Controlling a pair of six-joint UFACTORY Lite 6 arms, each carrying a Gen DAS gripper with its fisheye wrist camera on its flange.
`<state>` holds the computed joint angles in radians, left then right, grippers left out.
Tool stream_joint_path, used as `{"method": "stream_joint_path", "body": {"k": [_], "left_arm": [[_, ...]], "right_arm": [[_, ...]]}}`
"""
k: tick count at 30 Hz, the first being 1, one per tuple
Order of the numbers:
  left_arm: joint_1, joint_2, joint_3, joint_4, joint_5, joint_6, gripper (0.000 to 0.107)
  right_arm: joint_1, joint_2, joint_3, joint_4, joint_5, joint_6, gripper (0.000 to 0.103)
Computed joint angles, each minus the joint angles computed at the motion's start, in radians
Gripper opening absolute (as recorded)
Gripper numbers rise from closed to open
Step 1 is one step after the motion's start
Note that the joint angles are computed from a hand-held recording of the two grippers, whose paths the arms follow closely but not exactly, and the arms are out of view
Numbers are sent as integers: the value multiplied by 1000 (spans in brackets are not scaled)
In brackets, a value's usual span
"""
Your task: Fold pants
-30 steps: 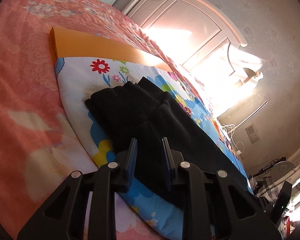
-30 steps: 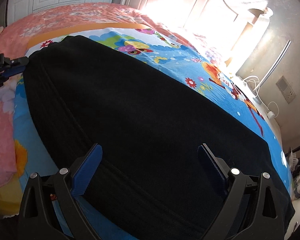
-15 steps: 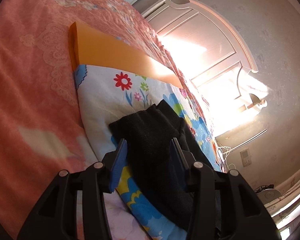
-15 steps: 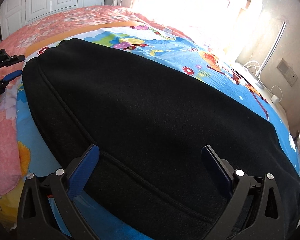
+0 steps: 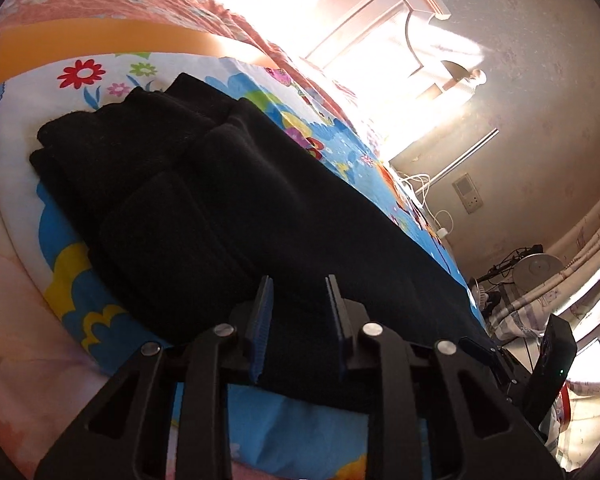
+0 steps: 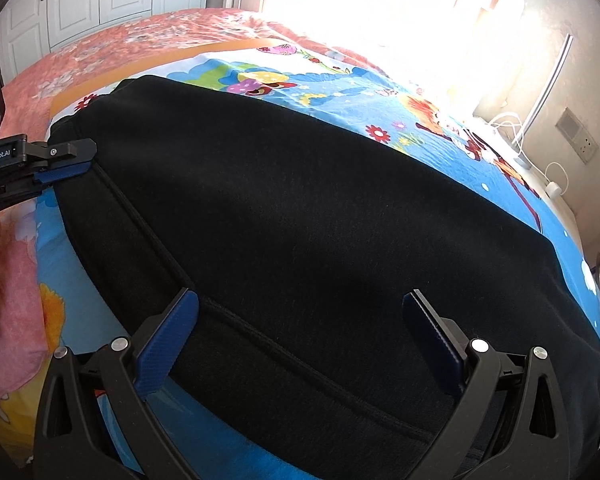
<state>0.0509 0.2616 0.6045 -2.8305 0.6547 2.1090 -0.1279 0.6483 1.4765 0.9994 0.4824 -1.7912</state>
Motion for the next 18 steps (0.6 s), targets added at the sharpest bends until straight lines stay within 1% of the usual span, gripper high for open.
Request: {"method": "stream_joint_path", "body": {"k": [2, 4, 7, 11, 13, 15, 16, 18], "left_arm": [[5, -35, -33, -82, -22, 58, 20], [25, -51, -53, -82, -27, 59, 19], [36, -49, -49, -80, -37, 54, 15], [17, -45, -53, -146, -43, 108, 15], [7, -45, -52, -177, -48, 143, 15], [-12, -45, -43, -224, -68, 202, 15], [-22, -45, -40, -251, -77, 233, 15], [-33, -44, -36, -289, -85, 277, 15]], "right_arm": [[-1, 2, 2, -2, 1, 3, 98], [-1, 3, 4, -2, 2, 6, 98], [1, -6, -8, 4, -6, 1, 98], [10, -36, -53, 80, -44, -97, 98], [13, -32, -39, 36, -42, -28, 98], [11, -8, 16, -70, -4, 111, 98], [10, -4, 35, -94, 13, 144, 98], [3, -35, 28, -26, 29, 108, 98]]}}
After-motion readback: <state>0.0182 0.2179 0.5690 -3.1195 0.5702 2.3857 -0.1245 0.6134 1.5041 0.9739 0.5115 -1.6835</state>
